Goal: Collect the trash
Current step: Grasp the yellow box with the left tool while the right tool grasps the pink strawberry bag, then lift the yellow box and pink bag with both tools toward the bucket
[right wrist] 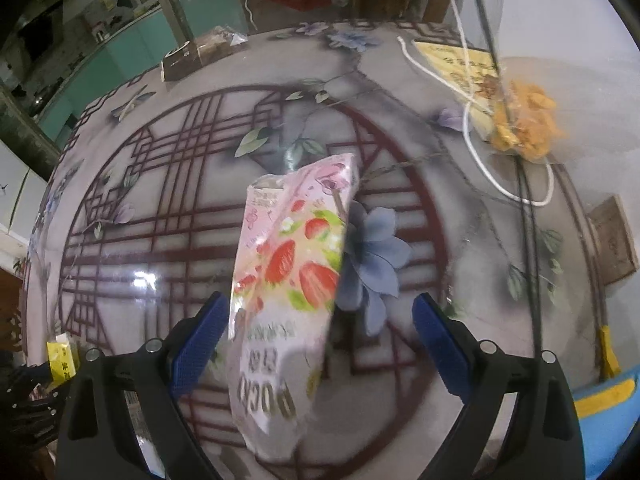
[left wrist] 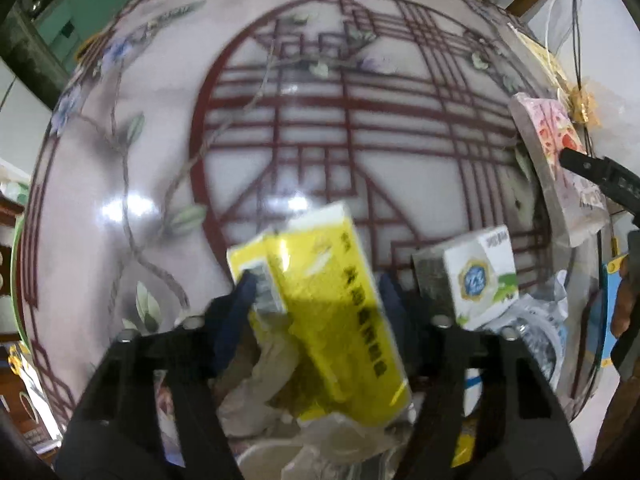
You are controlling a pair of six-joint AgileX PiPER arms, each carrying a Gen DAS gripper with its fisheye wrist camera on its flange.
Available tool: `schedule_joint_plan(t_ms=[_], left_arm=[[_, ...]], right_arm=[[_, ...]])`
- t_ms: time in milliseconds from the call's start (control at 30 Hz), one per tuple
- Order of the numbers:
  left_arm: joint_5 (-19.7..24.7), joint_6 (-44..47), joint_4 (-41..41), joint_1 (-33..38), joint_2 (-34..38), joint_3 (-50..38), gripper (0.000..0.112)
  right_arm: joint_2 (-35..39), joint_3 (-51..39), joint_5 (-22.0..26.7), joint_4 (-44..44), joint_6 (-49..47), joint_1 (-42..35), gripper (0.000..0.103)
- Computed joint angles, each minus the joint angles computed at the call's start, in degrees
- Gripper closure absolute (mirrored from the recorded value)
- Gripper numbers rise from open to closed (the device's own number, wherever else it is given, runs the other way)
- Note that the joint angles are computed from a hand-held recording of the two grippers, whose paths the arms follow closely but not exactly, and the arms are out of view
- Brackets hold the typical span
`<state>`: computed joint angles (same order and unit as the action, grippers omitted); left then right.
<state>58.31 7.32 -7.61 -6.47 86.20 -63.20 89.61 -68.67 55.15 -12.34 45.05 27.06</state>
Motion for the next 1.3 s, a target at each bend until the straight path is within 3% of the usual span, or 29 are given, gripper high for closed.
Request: schedule_joint_plan(t_ms=[133, 200, 267, 600, 1033, 1300], left_arm=[[-0.3, -0.4, -0.1, 0.4, -0.3, -2.1, 0.073], [-0.7, -0.6, 0.2, 0.8, -0.9, -2.8, 0.073], [-0.9, -0.7, 0.6, 1.2, -1.8, -3.7, 0.073], [0.3, 1.4, -1.1, 4.0, -8.6, -8.5, 0.073], [4.8, 10.0, -9.4, 12.8, -20.0, -11.6, 0.073], [8.8, 17.6, -16.4, 22.6, -23.6, -13.1, 0.073]], right_arm=[[2.9, -1.7, -1.0, 2.2, -2.7, -1.5, 0.014], [3.6, -2.0, -1.5, 2.9, -3.7, -1.4, 0.025], [3.4, -1.5, -2.5, 4.3, -4.5, -1.5, 0.054], [-4.6, -2.2, -2.6, -1.4, 5.7, 6.0, 0.056], [-8.2, -12.8, 8.6, -15.3, 20.7, 23.8, 0.055], [-6.6, -17.8, 12.1, -19.9, 25.3, 31.9, 0.055]])
